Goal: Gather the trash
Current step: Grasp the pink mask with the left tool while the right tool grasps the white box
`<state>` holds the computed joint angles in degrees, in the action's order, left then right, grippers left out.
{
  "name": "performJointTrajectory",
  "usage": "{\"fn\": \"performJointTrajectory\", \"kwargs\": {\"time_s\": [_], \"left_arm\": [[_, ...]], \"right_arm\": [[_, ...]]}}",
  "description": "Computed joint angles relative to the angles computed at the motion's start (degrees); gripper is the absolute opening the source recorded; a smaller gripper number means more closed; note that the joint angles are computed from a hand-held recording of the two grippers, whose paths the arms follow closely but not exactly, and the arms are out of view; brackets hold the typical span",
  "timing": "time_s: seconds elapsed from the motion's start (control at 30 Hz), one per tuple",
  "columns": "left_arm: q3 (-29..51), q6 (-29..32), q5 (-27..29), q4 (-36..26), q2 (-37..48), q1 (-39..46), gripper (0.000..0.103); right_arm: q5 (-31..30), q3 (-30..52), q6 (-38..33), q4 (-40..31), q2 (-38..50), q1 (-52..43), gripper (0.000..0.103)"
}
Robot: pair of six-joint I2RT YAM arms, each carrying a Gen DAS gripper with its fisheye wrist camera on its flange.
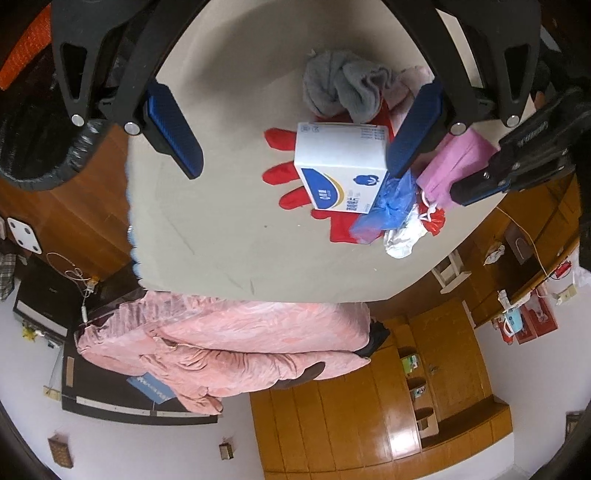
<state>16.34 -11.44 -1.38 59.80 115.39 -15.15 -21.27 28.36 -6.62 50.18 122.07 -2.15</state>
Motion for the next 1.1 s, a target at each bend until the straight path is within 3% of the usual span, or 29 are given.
{"fn": "performJointTrajectory", "kwargs": {"time_s": [0.3, 0.37, 0.53, 0.63, 0.73, 0.77, 0.8, 0.83, 0.93, 1.1], "left_arm": [[-0.6, -0.3, 0.7, 2.5, 2.8, 2.9, 0.009], [-1.1, -0.2, 1.4, 3.0, 2.8, 3.8, 0.014], [-2.7, 0.3, 3.6, 4.5, 2.3, 5.9, 0.045], [-2.8, 0.4, 4.9, 5.0, 3.3, 6.3, 0.048], [-2.1, 1.1, 5.6, 4.5, 4.6, 6.7, 0.044], [-2.1, 1.4, 5.7, 4.8, 5.1, 6.8, 0.036], [-1.9, 2.0, 5.8, 4.7, 5.5, 6.9, 0.022], [-1.8, 2.4, 6.2, 4.7, 5.9, 7.2, 0.017], [-2.6, 3.0, 8.1, 6.4, 6.3, 8.6, 0.009], [-3.9, 3.7, 8.9, 7.9, 5.4, 10.5, 0.008]], "right_arm": [[-0.7, 2.7, 0.1, -4.7, 0.0, 3.1, 0.097], [-1.9, 2.6, 1.0, -6.2, -1.2, 2.8, 0.097], [-1.9, 0.8, 2.0, -6.1, -4.0, 3.0, 0.097], [-0.2, 1.9, 1.6, -6.8, -2.8, 4.1, 0.097], [0.8, 3.0, 2.7, -6.7, -0.7, 4.9, 0.097], [1.0, 3.4, 2.9, -6.9, -0.1, 5.2, 0.097], [1.3, 3.7, 3.0, -6.8, 0.4, 5.5, 0.097], [1.5, 3.6, 3.1, -6.4, 0.7, 5.9, 0.097], [2.2, 4.0, 3.1, -6.6, 1.4, 7.0, 0.097], [3.8, 6.7, 4.1, -8.9, 3.4, 8.5, 0.094]]}}
